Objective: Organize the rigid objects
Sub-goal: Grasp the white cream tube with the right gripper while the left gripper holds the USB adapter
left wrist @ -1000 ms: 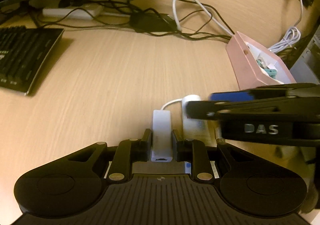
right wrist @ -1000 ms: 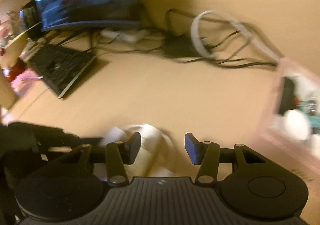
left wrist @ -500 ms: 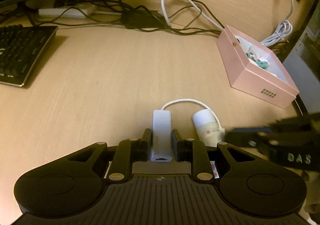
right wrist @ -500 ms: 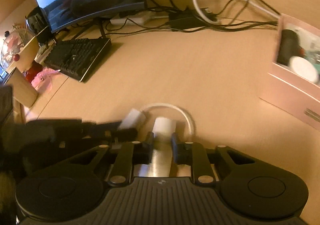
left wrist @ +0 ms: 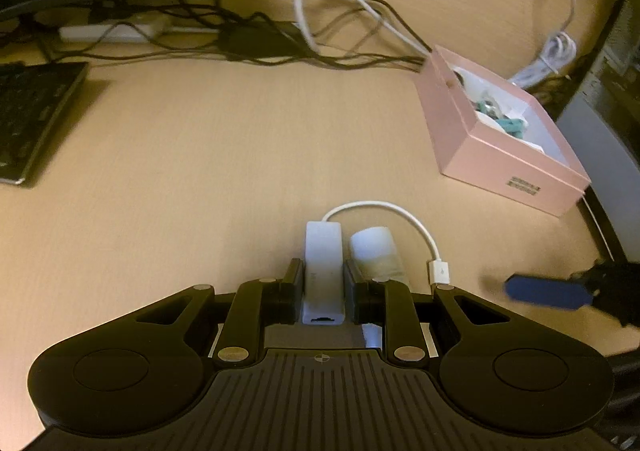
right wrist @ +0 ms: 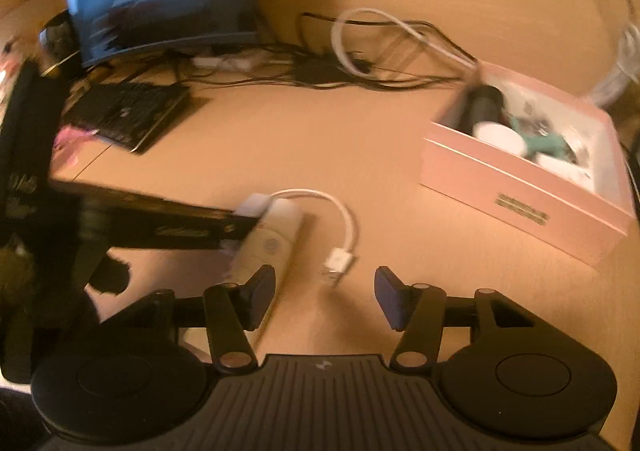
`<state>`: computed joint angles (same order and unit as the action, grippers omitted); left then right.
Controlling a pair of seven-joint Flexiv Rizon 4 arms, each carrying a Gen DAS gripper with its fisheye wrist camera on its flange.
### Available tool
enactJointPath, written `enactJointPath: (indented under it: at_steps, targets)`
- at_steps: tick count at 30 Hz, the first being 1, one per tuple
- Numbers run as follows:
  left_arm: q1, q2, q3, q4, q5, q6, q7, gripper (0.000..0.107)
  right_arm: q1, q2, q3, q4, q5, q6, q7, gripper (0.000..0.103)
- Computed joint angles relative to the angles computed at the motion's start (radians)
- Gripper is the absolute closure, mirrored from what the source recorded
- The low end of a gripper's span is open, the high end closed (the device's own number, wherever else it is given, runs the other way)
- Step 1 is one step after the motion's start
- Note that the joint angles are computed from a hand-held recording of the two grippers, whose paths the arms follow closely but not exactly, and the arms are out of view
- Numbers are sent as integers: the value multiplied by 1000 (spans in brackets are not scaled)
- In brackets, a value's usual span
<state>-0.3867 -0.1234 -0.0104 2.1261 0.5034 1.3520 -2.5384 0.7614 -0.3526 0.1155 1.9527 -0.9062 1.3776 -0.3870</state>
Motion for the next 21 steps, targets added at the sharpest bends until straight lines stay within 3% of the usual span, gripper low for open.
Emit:
enactJointPath:
  at_steps: [4, 10, 12, 16, 21]
  targets:
    - [6, 34, 13, 28, 38, -4, -75, 82, 17, -69, 30, -81, 66, -45, -72, 48]
    - [35, 60, -11, 68, 26, 7, -88, 82, 56, -146, 30, -175, 148, -75, -176, 50]
    - [43, 65, -18, 74, 24, 8, -90, 82, 89, -139, -6, -164, 113, -77, -173, 59]
    - [51, 60, -33, 72, 10, 12, -69, 82, 81, -105, 4, -126, 115, -92, -205, 80]
    - [39, 23, -50, 55, -49, 38, 19, 82, 56, -26, -6, -27, 85, -114, -133, 81]
